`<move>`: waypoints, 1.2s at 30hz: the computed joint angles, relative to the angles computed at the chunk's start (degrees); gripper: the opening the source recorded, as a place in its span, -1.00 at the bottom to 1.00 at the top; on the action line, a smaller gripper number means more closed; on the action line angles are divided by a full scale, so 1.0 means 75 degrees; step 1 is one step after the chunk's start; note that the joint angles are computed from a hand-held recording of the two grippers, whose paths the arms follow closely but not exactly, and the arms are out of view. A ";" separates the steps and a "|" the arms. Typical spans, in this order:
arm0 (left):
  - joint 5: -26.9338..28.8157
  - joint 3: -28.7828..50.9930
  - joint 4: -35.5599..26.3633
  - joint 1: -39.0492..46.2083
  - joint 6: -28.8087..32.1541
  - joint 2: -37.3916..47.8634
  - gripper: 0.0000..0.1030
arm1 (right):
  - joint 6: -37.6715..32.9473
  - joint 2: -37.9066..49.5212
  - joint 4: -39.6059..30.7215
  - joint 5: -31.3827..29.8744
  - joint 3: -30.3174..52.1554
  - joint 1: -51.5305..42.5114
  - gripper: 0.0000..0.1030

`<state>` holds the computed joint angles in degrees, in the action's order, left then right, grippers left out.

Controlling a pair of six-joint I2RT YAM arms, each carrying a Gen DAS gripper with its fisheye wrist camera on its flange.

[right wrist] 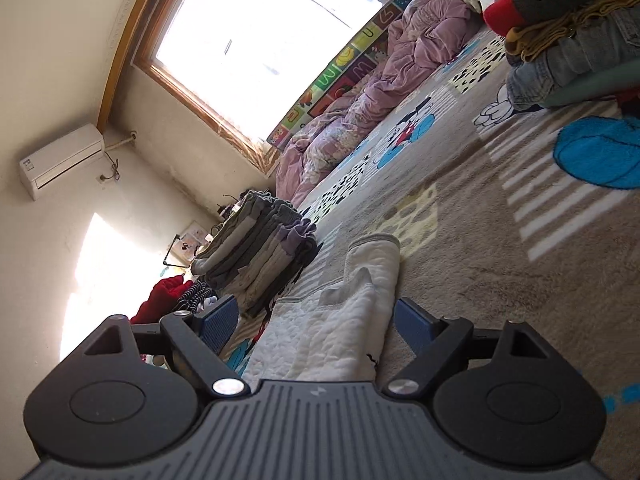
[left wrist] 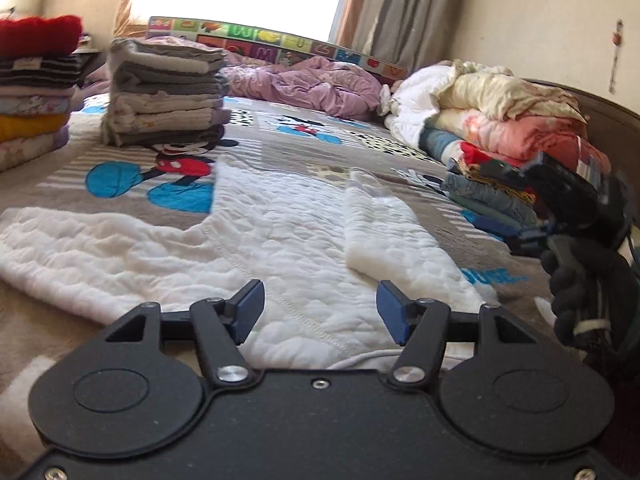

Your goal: Fold clothes

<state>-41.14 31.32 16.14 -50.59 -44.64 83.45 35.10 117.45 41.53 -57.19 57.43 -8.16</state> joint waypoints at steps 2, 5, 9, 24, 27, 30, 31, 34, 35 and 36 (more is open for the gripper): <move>-0.0224 -0.0450 -0.0504 0.0089 -0.0984 -0.0700 0.21 | -0.0147 -0.0470 0.0275 0.0115 -0.0663 -0.0052 0.72; -0.0330 -0.0993 -0.1527 0.0273 -0.2638 -0.1715 0.21 | -0.0652 -0.1249 0.0571 0.0222 -0.1609 -0.0021 0.74; 0.0007 -0.2014 -0.1604 0.0837 -0.4053 -0.3078 0.21 | -0.1534 -0.2147 0.0322 0.0269 -0.2439 0.0292 0.77; 0.1117 -0.2025 0.2472 0.2359 -0.1673 -0.1835 -0.67 | -0.1698 -0.2268 0.0087 0.0399 -0.2954 0.1525 0.83; 0.1157 -0.0983 0.2574 0.1510 0.0258 -0.1030 -0.84 | -0.0506 -0.1738 0.1160 0.0025 -0.2877 0.1214 0.83; 0.1537 0.0059 0.2718 0.0743 0.1672 0.0043 -0.93 | 0.1079 -0.0996 0.2639 -0.0383 -0.2741 0.0824 0.84; 0.1704 0.0462 0.2646 0.0540 0.2075 0.0408 -0.94 | 0.1657 -0.0752 0.3184 -0.0537 -0.2691 0.0707 0.85; 0.2016 0.1283 0.2432 0.0217 0.2668 0.1223 -0.99 | 0.3751 0.0080 0.5451 -0.1008 -0.2573 0.0382 0.91; 0.2109 0.1468 0.2362 0.0157 0.2749 0.1419 -0.99 | 0.4440 0.0379 0.6274 -0.1113 -0.2498 0.0297 0.94; 0.2207 0.1604 0.2302 0.0128 0.2833 0.1569 -1.00 | 0.4549 0.0428 0.6377 -0.1130 -0.2476 0.0250 0.99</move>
<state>-24.59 43.35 33.40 -49.63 -23.39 95.22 69.22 120.65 89.35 -65.66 38.86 -6.28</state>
